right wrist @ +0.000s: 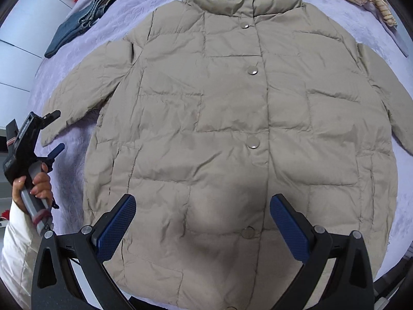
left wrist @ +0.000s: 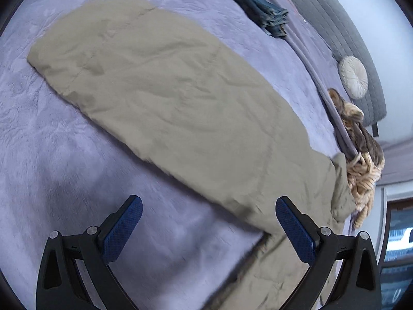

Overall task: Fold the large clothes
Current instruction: 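Grasp the jacket sleeve with the left tool while the right tool grasps the front panel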

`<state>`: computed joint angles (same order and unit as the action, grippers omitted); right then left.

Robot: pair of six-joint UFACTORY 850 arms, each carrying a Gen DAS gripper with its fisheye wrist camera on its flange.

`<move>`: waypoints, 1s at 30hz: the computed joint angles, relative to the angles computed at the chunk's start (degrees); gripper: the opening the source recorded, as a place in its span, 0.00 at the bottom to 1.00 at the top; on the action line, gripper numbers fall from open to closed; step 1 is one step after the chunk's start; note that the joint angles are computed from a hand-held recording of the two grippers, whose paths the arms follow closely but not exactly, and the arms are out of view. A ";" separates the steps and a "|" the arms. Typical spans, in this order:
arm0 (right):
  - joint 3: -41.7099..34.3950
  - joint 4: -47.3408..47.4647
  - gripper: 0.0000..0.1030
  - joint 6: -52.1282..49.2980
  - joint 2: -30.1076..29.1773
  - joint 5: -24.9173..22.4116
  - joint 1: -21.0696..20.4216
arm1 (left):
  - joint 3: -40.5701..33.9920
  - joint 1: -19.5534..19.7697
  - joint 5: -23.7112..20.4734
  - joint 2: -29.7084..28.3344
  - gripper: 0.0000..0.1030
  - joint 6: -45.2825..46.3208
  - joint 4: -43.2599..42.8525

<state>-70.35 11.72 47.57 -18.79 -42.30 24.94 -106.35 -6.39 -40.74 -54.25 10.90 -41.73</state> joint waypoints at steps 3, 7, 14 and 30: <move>-1.95 1.31 1.00 -0.49 -2.52 0.45 -0.06 | -6.28 0.96 0.02 -4.87 1.00 -3.65 2.42; -5.07 1.68 1.00 -0.91 -5.54 1.68 -0.40 | -13.97 1.05 2.28 -9.34 0.94 -9.84 7.95; -10.98 3.63 1.00 -4.32 -10.65 5.70 -1.88 | -24.74 2.43 1.71 -14.80 0.08 -13.09 10.26; -26.39 40.97 0.13 -41.24 -30.49 12.92 -5.35 | -5.97 -3.73 16.57 5.90 0.08 18.45 2.16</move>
<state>-96.74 52.70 6.33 -49.28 -29.37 19.59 -112.32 -10.12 -24.17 -48.35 29.35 -39.57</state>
